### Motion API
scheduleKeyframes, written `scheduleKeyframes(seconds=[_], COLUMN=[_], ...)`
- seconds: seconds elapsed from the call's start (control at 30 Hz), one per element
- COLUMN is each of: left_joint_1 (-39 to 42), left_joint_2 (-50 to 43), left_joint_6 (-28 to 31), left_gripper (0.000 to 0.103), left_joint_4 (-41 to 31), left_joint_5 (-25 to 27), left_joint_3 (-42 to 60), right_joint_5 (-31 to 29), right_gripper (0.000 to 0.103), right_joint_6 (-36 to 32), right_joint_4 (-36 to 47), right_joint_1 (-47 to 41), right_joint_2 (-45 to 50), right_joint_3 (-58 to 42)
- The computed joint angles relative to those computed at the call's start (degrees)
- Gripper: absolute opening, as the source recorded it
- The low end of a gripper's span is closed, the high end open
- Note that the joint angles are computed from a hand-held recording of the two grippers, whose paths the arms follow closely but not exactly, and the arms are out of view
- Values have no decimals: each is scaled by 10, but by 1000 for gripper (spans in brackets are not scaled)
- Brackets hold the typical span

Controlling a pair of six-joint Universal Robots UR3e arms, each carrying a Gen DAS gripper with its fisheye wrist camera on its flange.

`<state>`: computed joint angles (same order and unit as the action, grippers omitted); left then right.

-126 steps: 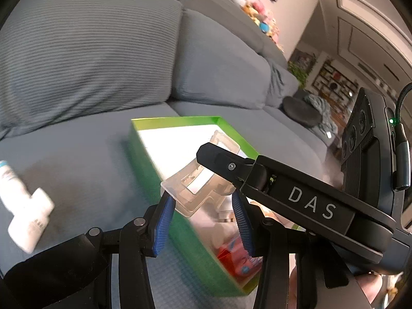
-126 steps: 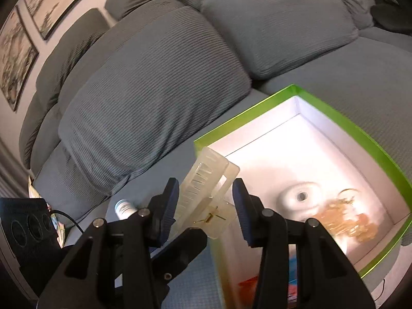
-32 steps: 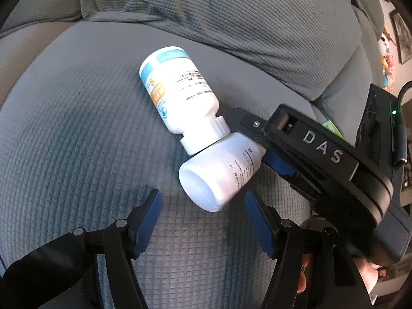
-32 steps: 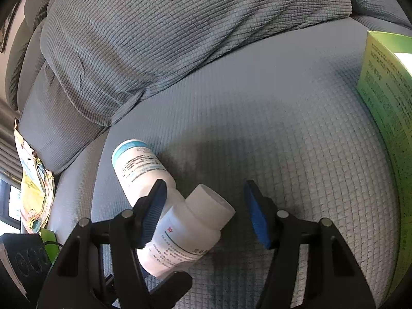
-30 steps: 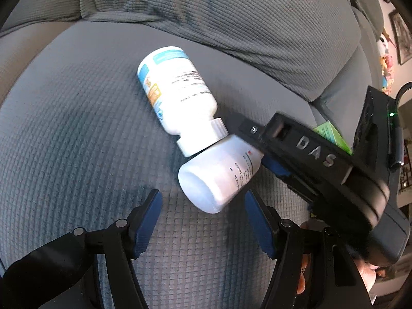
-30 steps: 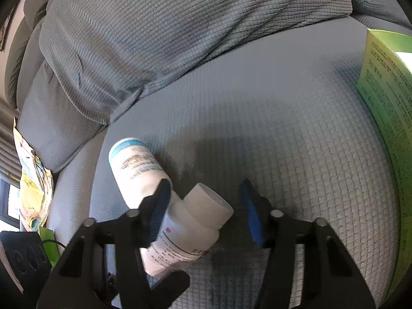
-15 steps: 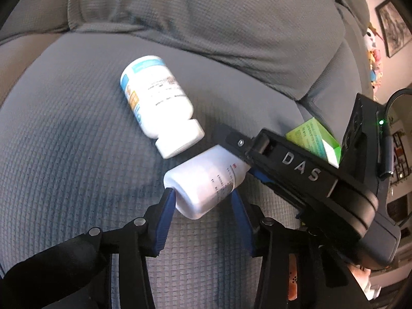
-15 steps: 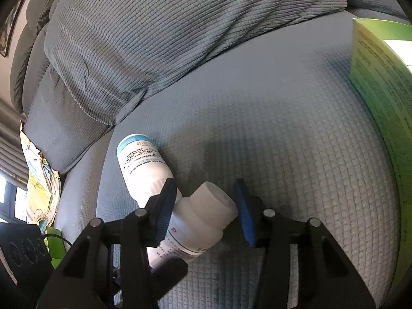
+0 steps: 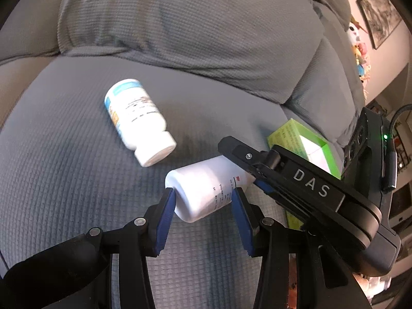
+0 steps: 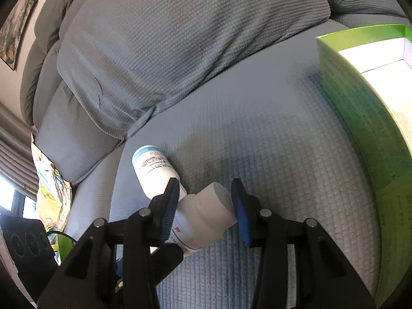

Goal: Organize rigid objects
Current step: 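Close the right gripper on the white pill bottle and lift it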

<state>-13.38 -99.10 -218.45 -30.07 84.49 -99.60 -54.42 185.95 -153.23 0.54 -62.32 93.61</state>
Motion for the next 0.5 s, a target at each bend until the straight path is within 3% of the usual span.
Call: scheduleKeyframes(seconds=[0.5], left_joint_1=[-84], left_joint_2=[-56], left_joint_6=[33], left_gripper=[46], left_joint_4=[19], left_joint_5=[50], left_joint_3=[121], right_joint_5=[32], right_gripper=[43], right_joint_6=[17], right_joint_4=[-127], right_joint_1=[-88], right_joint_2=[-148], right_joint_3=[166])
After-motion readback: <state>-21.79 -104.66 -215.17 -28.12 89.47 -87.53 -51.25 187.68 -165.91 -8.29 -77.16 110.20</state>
